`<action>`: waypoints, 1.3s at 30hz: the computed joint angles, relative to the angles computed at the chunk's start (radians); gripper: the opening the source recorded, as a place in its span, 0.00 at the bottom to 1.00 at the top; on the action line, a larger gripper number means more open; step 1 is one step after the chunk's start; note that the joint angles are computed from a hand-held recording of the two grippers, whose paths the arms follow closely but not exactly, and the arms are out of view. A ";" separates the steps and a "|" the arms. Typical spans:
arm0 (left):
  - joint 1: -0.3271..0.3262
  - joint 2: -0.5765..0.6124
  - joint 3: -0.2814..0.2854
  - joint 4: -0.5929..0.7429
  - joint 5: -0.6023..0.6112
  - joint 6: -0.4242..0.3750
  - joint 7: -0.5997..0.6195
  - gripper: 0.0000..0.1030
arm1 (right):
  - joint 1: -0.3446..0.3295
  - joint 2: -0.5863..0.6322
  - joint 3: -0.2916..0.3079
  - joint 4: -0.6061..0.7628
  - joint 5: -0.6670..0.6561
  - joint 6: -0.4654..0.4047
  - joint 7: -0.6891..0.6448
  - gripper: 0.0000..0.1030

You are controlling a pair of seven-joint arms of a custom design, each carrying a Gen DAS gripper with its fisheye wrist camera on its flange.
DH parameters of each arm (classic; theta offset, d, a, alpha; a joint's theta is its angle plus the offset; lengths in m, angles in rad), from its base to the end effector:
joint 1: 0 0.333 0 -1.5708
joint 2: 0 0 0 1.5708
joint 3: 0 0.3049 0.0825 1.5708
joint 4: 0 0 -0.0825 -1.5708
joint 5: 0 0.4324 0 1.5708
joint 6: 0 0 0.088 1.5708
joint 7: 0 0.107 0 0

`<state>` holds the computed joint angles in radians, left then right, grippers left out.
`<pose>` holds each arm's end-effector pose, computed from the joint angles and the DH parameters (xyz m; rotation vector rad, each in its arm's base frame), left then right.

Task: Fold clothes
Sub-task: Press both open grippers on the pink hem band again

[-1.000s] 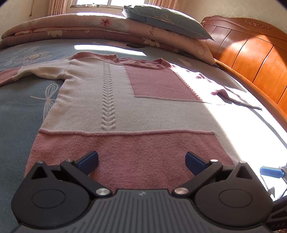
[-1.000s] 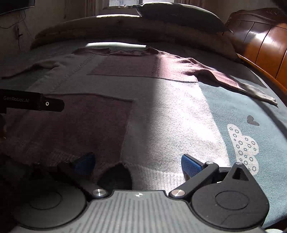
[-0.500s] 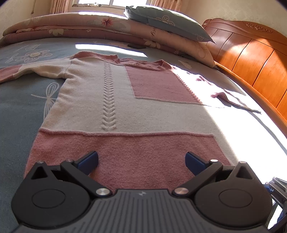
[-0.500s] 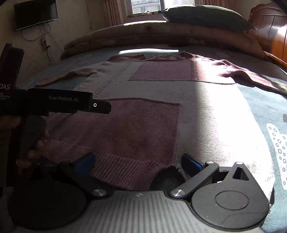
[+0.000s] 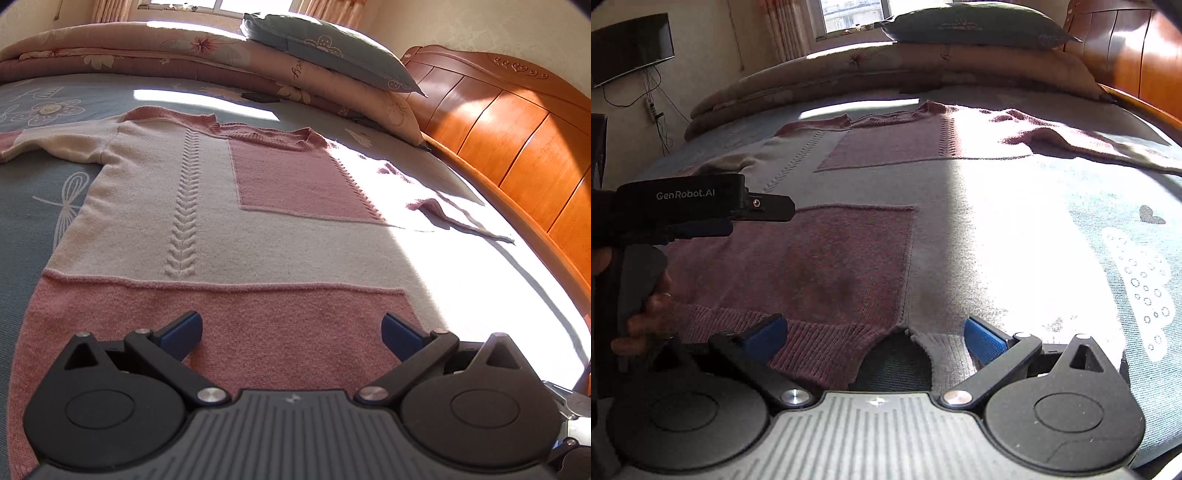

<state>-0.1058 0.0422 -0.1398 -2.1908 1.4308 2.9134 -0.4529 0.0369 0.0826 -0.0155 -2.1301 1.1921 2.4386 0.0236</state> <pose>0.5577 -0.2023 0.3644 -2.0927 1.2985 -0.9794 0.6134 0.0151 0.3537 -2.0698 0.9705 -0.2122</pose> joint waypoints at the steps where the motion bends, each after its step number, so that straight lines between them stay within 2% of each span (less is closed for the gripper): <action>1: 0.002 0.006 0.001 0.003 -0.017 0.007 0.005 0.99 | -0.001 0.001 -0.001 0.002 0.002 -0.003 0.007 1.00; 4: -0.002 0.011 0.001 0.009 -0.029 -0.009 -0.006 0.99 | -0.008 0.008 -0.005 0.014 0.009 -0.030 0.032 1.00; 8: -0.008 0.022 0.002 0.022 -0.040 -0.028 -0.010 0.99 | -0.015 0.019 -0.003 0.027 0.061 -0.014 -0.001 1.00; 11: -0.019 0.035 -0.002 0.033 -0.061 -0.067 0.040 0.99 | -0.018 0.045 0.001 0.049 0.097 0.014 -0.021 1.00; 17: -0.056 0.041 -0.013 0.029 0.002 -0.150 0.143 0.99 | -0.045 0.068 0.008 0.062 0.164 -0.025 -0.091 1.00; 22: -0.071 0.043 -0.018 0.031 0.035 -0.195 0.127 0.99 | -0.053 0.075 0.010 0.065 0.192 -0.046 -0.117 1.00; 25: -0.078 0.052 -0.022 0.042 0.000 -0.223 0.170 0.99 | -0.057 0.078 0.011 0.065 0.210 -0.052 -0.145 1.00; 29: -0.074 0.043 -0.019 0.035 -0.068 -0.201 0.243 0.99 | -0.049 0.070 0.018 0.048 0.245 -0.017 -0.232 1.00; 32: -0.066 0.028 -0.013 0.022 -0.062 -0.167 0.234 0.99 | -0.036 0.060 0.024 0.029 0.279 0.025 -0.307 1.00; 35: -0.051 -0.003 -0.005 0.004 0.009 -0.137 0.166 0.99 | -0.025 0.054 0.025 0.019 0.293 0.056 -0.352 1.00; 37: -0.041 -0.037 -0.008 -0.010 0.042 -0.171 0.130 0.99 | -0.017 0.051 0.024 0.016 0.287 0.074 -0.362 1.00; 39: -0.013 -0.053 0.002 -0.011 0.046 -0.146 0.108 0.99 | -0.008 0.047 0.026 0.012 0.272 0.101 -0.367 1.00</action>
